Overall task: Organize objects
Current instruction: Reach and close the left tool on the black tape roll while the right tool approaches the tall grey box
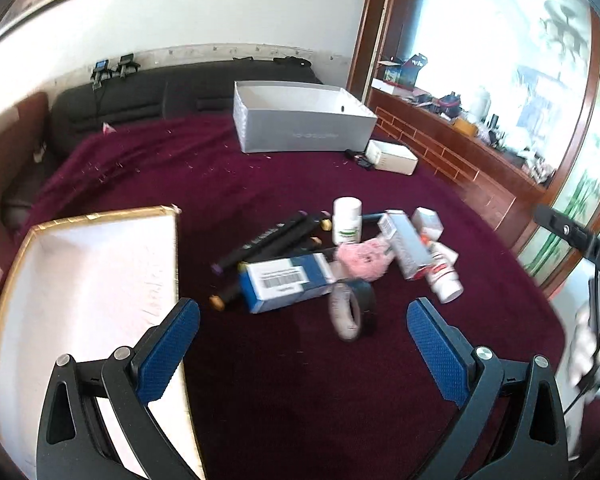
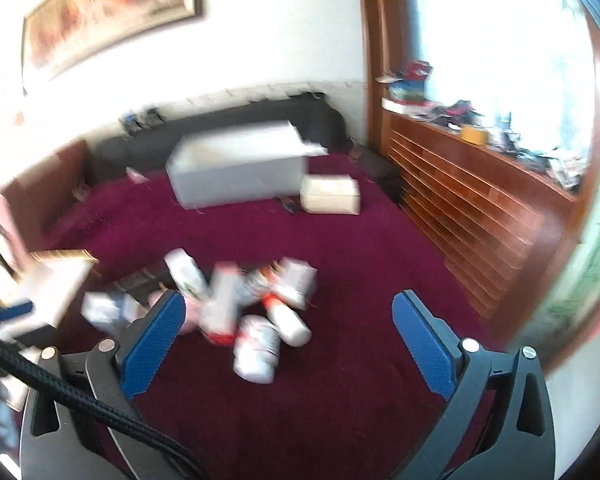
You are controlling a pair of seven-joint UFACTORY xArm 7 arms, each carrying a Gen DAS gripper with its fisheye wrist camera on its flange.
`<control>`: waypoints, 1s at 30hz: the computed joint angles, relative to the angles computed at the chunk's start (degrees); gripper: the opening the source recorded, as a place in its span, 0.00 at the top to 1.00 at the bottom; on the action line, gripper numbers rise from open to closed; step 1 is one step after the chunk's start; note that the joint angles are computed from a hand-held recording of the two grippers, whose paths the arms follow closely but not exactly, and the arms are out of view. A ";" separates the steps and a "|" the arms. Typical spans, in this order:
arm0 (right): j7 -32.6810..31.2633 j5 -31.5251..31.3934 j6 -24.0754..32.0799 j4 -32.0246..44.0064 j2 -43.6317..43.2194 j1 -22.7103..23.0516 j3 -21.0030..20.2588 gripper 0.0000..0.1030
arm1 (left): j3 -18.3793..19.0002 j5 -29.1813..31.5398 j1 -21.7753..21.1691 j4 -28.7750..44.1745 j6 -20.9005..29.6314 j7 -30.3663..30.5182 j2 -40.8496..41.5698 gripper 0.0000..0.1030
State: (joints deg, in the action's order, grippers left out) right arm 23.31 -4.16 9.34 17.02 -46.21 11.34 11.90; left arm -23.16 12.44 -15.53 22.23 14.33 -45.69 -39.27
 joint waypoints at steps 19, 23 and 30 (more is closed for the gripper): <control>-10.64 14.15 -1.55 -0.20 9.64 12.12 -13.22 0.01 | -15.61 17.42 11.39 15.14 1.89 -21.92 22.79 0.42; -11.20 15.45 -1.74 -0.04 11.03 12.93 -13.83 0.01 | -13.10 19.40 10.33 15.56 2.47 -26.33 25.50 0.51; -11.73 15.22 -0.47 2.49 13.13 11.94 -12.27 0.01 | -11.02 27.45 9.08 16.00 0.64 -35.65 28.24 0.51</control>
State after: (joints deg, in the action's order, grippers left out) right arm 11.58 11.06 8.87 19.51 -33.08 23.28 -0.36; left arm -34.18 39.89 -6.45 38.22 14.97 -81.34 -11.03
